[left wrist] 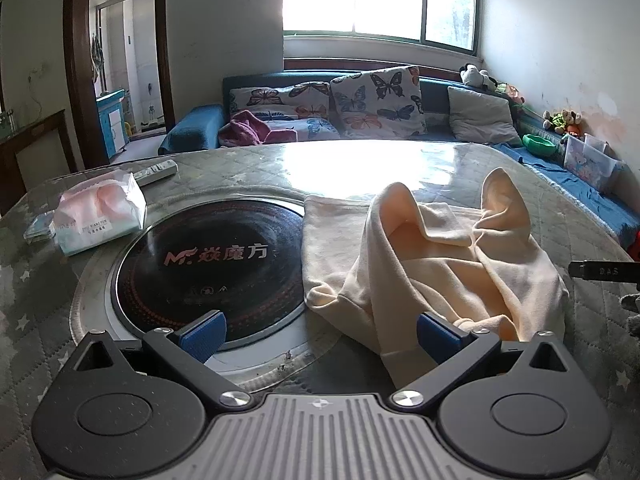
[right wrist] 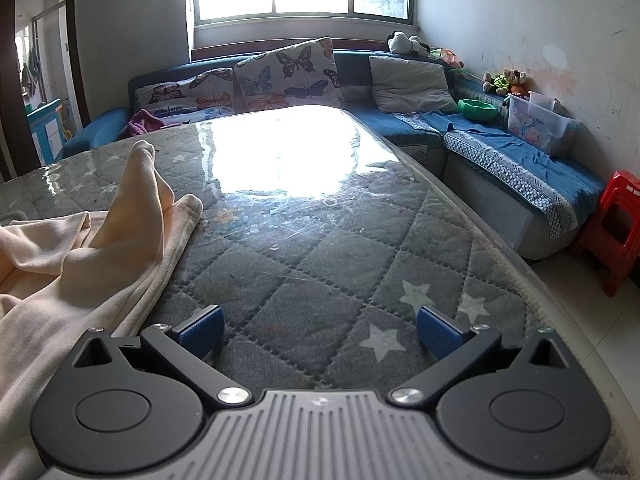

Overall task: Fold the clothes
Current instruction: 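Approach the crumpled cream sweatshirt with both grippers open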

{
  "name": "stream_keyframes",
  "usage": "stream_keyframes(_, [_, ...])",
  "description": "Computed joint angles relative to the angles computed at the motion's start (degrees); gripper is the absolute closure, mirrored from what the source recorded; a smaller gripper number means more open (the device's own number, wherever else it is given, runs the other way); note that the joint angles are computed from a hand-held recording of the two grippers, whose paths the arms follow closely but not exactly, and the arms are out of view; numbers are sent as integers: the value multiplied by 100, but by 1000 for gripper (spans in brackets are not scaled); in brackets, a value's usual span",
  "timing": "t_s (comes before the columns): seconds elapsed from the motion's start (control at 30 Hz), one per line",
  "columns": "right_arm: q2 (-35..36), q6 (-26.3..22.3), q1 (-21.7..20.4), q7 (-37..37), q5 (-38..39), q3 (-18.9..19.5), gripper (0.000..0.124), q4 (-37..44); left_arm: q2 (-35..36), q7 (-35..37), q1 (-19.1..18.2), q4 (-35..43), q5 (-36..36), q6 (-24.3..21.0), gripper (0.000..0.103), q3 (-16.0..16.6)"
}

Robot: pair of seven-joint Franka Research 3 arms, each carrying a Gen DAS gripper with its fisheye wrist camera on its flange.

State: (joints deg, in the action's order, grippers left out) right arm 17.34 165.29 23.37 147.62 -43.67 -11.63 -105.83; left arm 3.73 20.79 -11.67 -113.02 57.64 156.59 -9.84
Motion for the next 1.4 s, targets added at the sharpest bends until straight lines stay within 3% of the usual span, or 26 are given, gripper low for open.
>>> stream_keyframes(0.07, [-113, 48, -61, -78, -27, 9, 21, -94, -11, -10, 4, -15, 12, 32, 0, 5])
stream_keyframes(0.1, [-260, 77, 106, 198, -499, -161, 21, -204, -17, -15, 7, -22, 18, 49, 0, 7])
stream_keyframes(0.2, [-491, 119, -29, 60, -564, 75, 21, -393, -37, -32, 20, -49, 39, 100, 0, 11])
stream_keyframes(0.27, [-761, 311, -350, -507, -112, 337, 21, -675, -96, -62, 60, -145, 86, 196, 0, 34])
stream_keyframes(0.47, [-1180, 185, -574, -1680, 920, 920, 21, -897, -193, -159, 94, -287, 59, 273, 0, -21])
stream_keyframes(0.57, [-1384, 113, -532, -1686, 672, 1046, 21, -1048, -262, -202, 100, -371, 69, 288, 0, -49])
stream_keyframes(0.97, [-1965, 183, -688, -2591, 1730, 1664, 21, -1655, -539, -424, 152, -648, 138, 366, 0, -187])
stream_keyframes(1.4, [-2157, 240, -766, -2907, 2108, 1951, 21, -1840, -696, -476, 173, -794, 106, 327, 0, -308])
